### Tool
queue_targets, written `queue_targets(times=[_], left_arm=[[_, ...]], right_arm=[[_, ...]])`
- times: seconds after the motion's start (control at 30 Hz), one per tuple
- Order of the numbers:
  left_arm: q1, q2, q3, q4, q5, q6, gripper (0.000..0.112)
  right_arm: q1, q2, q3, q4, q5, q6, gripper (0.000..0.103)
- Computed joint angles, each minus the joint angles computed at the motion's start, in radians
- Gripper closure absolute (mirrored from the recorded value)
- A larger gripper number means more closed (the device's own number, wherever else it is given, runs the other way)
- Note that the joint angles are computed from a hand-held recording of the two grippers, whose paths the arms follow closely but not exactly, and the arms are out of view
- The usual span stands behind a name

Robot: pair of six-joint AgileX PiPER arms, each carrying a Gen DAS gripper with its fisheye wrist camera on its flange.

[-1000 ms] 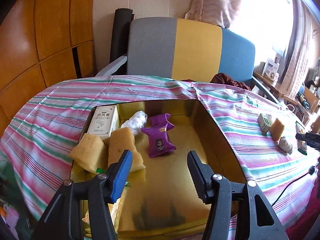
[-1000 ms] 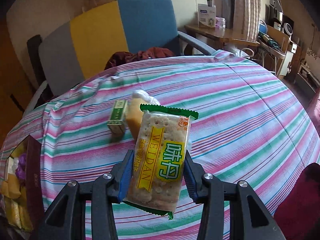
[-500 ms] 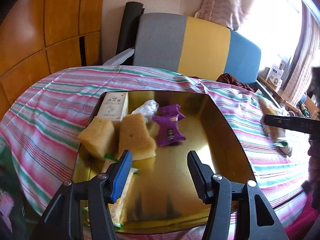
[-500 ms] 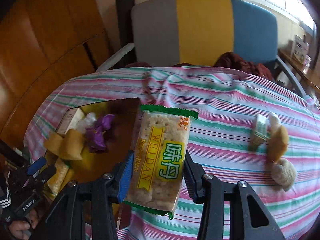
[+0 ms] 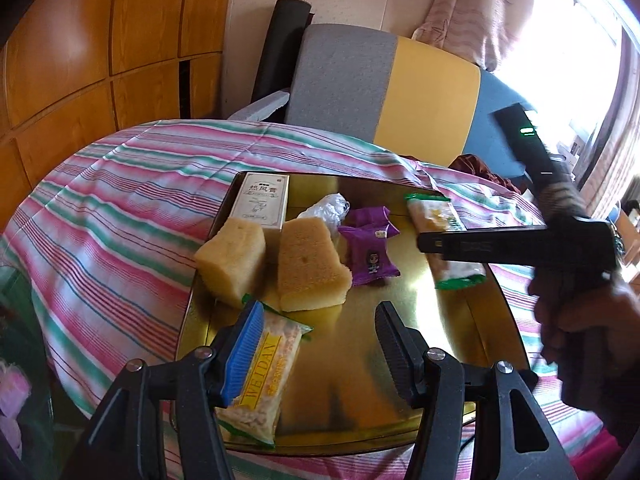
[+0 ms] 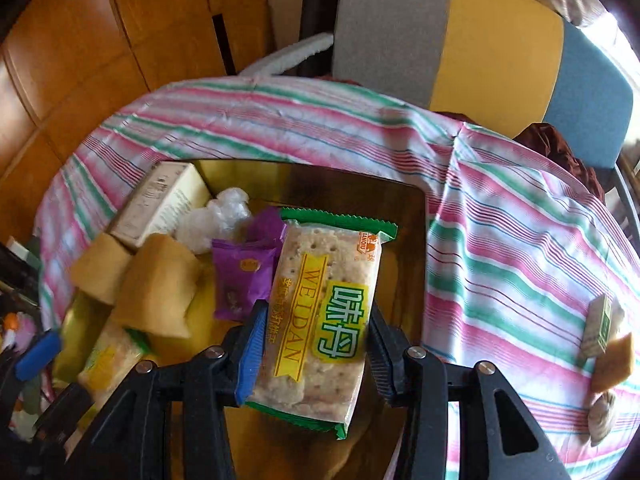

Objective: Organize objects
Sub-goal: 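Lower the WEIDAN packet into the gold tray and open the right gripper, then move both tools back to the remaining items on the cloth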

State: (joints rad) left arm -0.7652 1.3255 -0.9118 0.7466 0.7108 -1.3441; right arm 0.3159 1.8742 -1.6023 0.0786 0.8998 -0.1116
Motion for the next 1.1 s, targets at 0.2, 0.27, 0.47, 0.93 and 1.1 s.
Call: queue_targets(times=[0.2,0.27,0.47,0.93,1.1], left_arm=[[-0.002,-0.014,0.013,0.001,0.009,-0.004,0.052],[-0.003,-0.018,0.017,-0.001,0.011,-0.005,0.052],[-0.006,-0.018,0.019,-0.003,0.014,-0.007,0.051],[-0.04,-0.01,0.004,0.019,0.041,-0.021,0.05],[-0.069,-0.003,-0.01,0.03,0.063,-0.026,0.05]], right_arm=[[0.056,0.12,-0.112,-0.182,0.031,0.123,0.056],[0.059,0.15,-0.14,-0.218,0.047,0.157,0.056],[0.048,0.136,-0.114,-0.196,0.008,0.127,0.056],[0.016,-0.09,0.103,-0.075,-0.133,0.078,0.055],[-0.034,-0.2,0.211,0.01,-0.161,0.006,0.055]])
